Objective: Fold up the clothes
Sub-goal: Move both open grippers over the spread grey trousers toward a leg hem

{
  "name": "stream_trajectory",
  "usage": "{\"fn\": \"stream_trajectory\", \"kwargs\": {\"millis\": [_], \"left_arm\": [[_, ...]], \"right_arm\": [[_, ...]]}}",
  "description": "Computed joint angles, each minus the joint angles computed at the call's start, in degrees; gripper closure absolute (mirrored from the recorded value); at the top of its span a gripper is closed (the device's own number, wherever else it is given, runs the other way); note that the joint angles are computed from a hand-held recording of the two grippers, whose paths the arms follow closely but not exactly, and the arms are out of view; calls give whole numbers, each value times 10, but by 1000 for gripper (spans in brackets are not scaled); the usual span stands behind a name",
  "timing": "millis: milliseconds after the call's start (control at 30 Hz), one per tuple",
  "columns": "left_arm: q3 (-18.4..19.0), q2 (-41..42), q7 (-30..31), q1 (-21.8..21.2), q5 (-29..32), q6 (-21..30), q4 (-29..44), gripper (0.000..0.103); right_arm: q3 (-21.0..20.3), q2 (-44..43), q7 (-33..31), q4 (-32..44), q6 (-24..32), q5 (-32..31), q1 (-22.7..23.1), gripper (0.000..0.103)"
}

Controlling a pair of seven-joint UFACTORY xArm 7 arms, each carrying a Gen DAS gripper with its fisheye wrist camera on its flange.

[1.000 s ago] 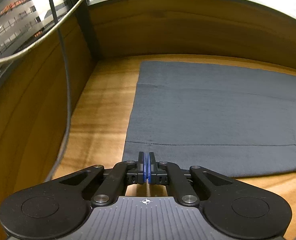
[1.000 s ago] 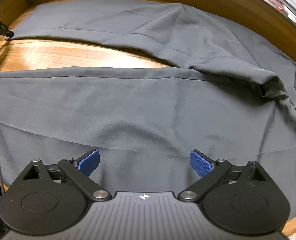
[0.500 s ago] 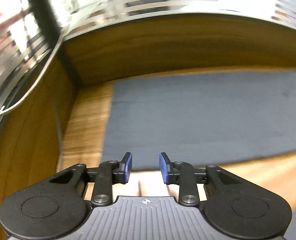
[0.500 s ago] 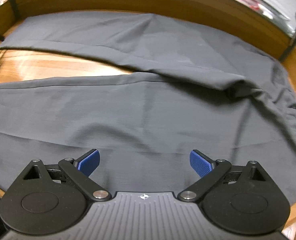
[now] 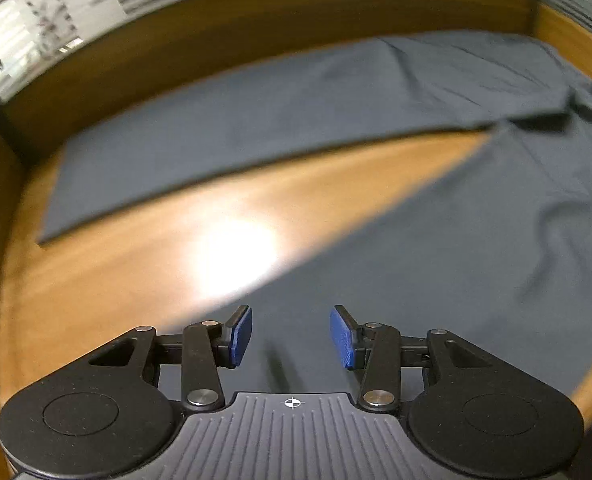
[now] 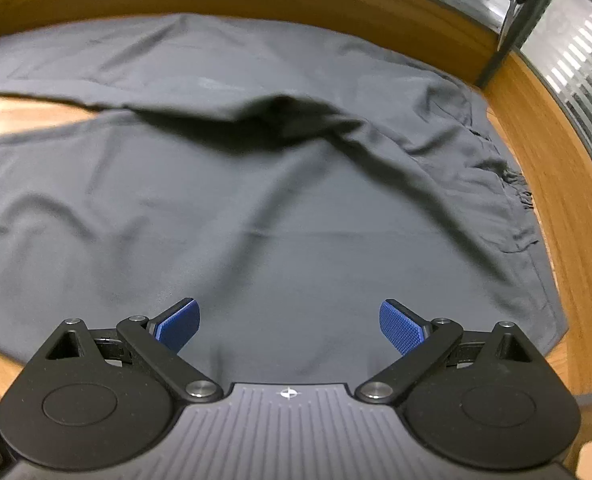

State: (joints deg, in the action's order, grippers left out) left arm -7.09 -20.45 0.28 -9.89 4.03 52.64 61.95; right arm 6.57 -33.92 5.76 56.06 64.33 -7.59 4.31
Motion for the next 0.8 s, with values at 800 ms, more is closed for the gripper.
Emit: {"fn": "stream_trajectory", "kwargs": {"millis": [800], "left_arm": [[-148, 71, -497, -132, 175, 96, 77, 46]], "right_arm": [[-160, 21, -382, -30, -57, 109, -79, 4]]}}
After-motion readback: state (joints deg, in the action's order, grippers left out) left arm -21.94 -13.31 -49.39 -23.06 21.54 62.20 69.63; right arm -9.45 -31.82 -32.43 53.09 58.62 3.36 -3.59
